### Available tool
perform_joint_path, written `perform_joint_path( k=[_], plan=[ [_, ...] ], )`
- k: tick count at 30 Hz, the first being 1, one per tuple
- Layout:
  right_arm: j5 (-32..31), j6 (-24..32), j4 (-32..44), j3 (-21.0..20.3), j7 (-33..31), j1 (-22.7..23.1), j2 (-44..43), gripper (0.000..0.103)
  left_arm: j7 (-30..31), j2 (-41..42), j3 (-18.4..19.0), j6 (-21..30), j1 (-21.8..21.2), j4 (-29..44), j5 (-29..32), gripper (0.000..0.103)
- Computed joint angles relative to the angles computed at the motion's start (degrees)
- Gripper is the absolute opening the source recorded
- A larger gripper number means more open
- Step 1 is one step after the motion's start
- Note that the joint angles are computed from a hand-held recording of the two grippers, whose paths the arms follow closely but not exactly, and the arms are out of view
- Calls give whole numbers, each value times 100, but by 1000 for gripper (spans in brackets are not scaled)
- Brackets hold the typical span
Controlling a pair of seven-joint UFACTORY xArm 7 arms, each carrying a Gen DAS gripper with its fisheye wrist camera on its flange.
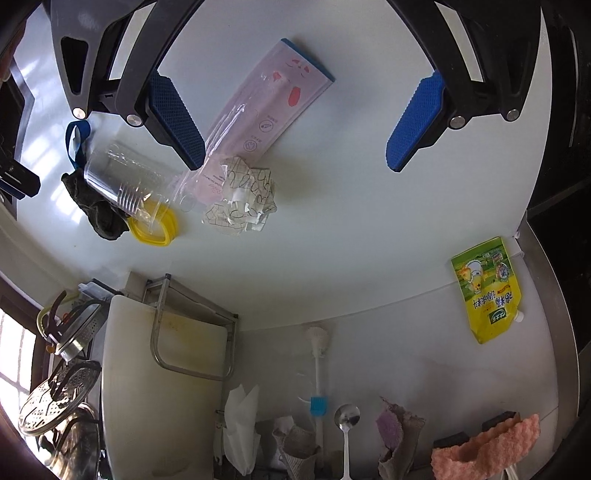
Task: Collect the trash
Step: 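Grasp the dark grey cloth with the right tool, then grasp the crumpled patterned paper with the left tool while the right tool holds the cloth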
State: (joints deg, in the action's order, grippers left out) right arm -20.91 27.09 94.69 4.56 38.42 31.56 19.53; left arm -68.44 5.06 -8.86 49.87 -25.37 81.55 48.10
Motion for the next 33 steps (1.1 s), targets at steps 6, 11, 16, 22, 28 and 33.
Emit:
perform_joint_path(
  k=[6,11,16,22,28,33],
  plan=[
    [572,795,1589,73,-697,-74,1095,67,163,291,129,-94,27,235,-115,97],
    [770,1388,2613,-114,-883,50,1797,67,254,476,221,-87,-26,402,-119,97],
    [1011,1673,3213,-163,-1050,52,2224,67,340,616,318,-88,-49,522,-257,97],
    [1164,2263,4213,-190,-1443,128,2820,38,354,691,390,-95,-80,570,-313,97],
    [1211,1703,3509,-243,-1476,148,2416,20,369,709,413,-107,-107,565,-302,97],
    [1252,1072,2699,-176,-1348,36,1907,17,399,742,427,-129,-97,602,-370,97]
  ],
)
